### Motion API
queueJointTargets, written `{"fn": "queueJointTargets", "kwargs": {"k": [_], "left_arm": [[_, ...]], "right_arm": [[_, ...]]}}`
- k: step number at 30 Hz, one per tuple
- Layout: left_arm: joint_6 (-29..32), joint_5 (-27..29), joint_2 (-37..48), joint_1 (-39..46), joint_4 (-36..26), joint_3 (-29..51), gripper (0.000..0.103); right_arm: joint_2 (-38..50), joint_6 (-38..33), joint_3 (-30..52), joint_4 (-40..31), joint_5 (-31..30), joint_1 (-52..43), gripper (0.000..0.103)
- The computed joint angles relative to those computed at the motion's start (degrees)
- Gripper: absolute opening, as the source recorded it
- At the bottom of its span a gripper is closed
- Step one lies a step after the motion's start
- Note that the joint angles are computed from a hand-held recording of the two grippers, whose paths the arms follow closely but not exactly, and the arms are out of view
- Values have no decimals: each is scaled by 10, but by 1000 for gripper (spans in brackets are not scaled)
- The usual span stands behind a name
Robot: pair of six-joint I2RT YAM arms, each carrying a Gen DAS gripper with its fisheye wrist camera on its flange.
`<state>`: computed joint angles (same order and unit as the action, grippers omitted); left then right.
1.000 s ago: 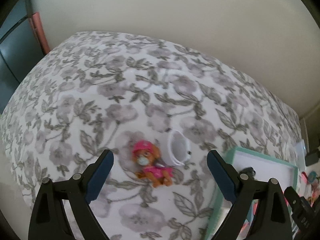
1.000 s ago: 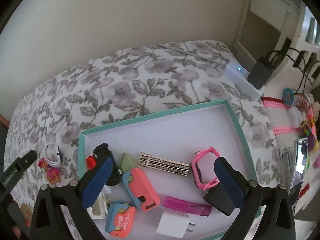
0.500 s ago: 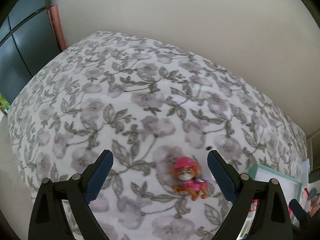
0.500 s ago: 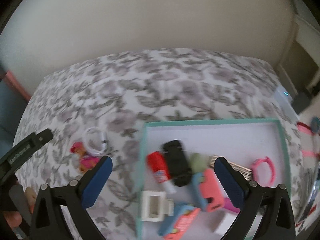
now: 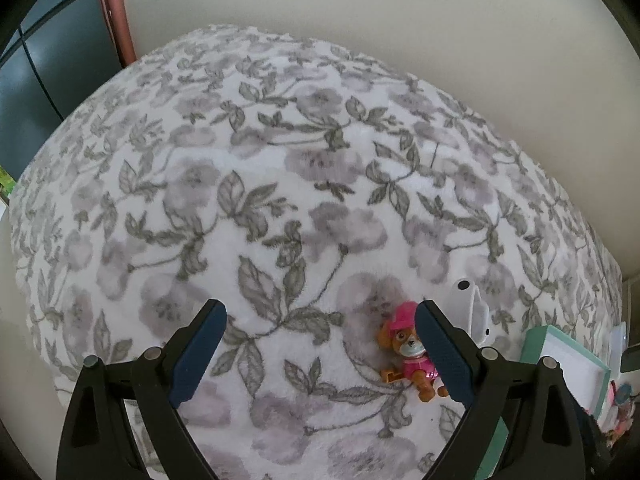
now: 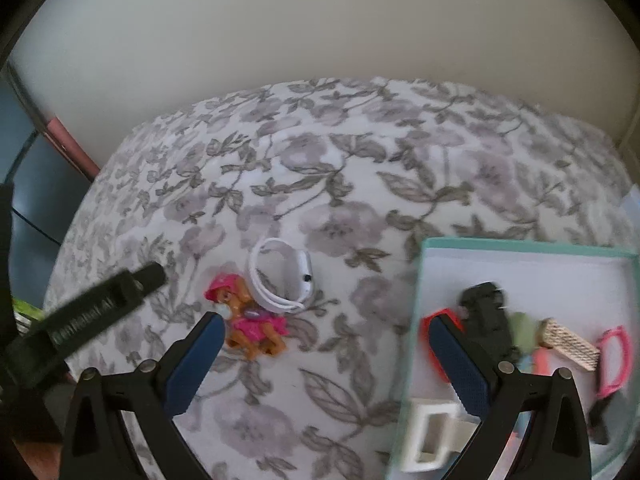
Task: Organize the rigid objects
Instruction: 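Move both tools toward the pink puppy figure and white band beside the tray, then grasp the white watch band with the right tool while the left tool grasps the pink puppy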
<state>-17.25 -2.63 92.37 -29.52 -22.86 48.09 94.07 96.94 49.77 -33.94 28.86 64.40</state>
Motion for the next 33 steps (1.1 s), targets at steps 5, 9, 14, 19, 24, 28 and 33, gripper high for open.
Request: {"fn": "queueJointTargets", "kwargs": {"k": [5, 9, 14, 19, 24, 28, 33], "left_arm": [[-12, 15, 26, 15, 7, 4, 95], [-25, 21, 38, 27, 14, 5, 95], [-37, 27, 58, 35, 20, 11, 95], [-44, 34, 75, 37, 20, 19, 95], [-50, 37, 86, 31, 22, 25, 95], [-52, 38, 95, 28, 22, 30, 95], [-51, 45, 100, 30, 21, 34, 95]], "right_arm": [[14, -27, -27, 88, -5, -19, 99], [25, -41, -46, 144, -3, -30, 93], [42, -73, -38, 162, 9, -41, 88], [59, -97, -51, 212, -9, -56, 86], [75, -111, -63, 254, -19, -68, 83], [85, -121, -59, 257, -19, -74, 82], [83, -123, -59, 256, -11, -74, 66]]}}
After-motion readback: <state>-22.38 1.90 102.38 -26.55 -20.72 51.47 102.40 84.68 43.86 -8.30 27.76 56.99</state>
